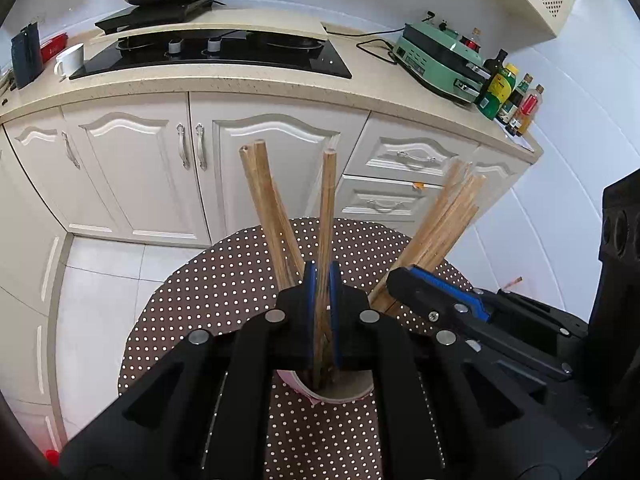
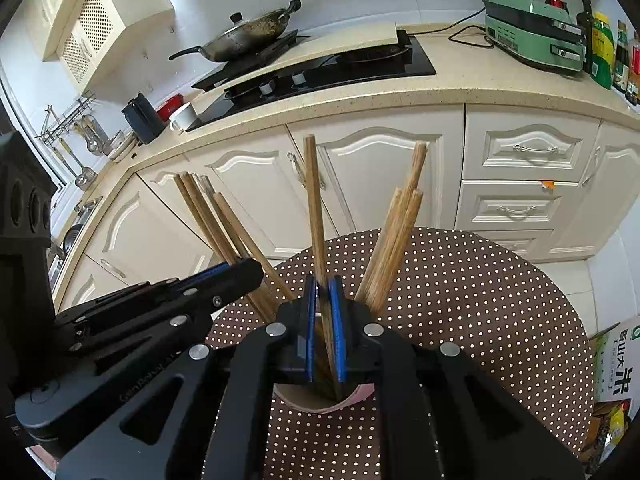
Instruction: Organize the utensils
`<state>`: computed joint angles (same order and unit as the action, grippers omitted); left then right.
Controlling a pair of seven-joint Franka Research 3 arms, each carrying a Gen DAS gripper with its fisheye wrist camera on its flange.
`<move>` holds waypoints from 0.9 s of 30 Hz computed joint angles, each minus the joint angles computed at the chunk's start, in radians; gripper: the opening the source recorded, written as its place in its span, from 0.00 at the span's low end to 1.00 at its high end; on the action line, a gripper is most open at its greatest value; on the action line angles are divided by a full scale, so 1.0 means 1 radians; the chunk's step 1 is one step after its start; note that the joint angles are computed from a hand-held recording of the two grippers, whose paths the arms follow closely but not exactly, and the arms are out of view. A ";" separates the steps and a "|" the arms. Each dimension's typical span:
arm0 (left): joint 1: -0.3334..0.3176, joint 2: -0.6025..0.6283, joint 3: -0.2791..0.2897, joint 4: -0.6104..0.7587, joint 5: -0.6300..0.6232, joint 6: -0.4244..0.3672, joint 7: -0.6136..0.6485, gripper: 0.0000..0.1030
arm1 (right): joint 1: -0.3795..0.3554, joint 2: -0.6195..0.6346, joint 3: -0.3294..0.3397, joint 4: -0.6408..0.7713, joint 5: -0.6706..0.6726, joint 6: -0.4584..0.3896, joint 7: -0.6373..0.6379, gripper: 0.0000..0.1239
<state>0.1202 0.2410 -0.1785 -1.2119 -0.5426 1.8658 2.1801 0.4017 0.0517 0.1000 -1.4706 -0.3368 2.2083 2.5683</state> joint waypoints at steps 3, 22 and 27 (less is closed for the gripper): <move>-0.001 0.002 0.001 0.013 0.008 -0.018 -0.009 0.07 | 0.001 -0.003 0.000 0.003 -0.003 -0.003 0.001 0.07; 0.013 -0.071 0.027 -0.054 -0.024 0.047 -0.007 0.52 | -0.026 -0.101 0.041 -0.061 -0.122 0.002 0.087 0.42; 0.005 -0.107 0.039 -0.092 -0.028 0.071 0.007 0.55 | -0.030 -0.116 0.057 -0.067 -0.142 -0.003 0.104 0.46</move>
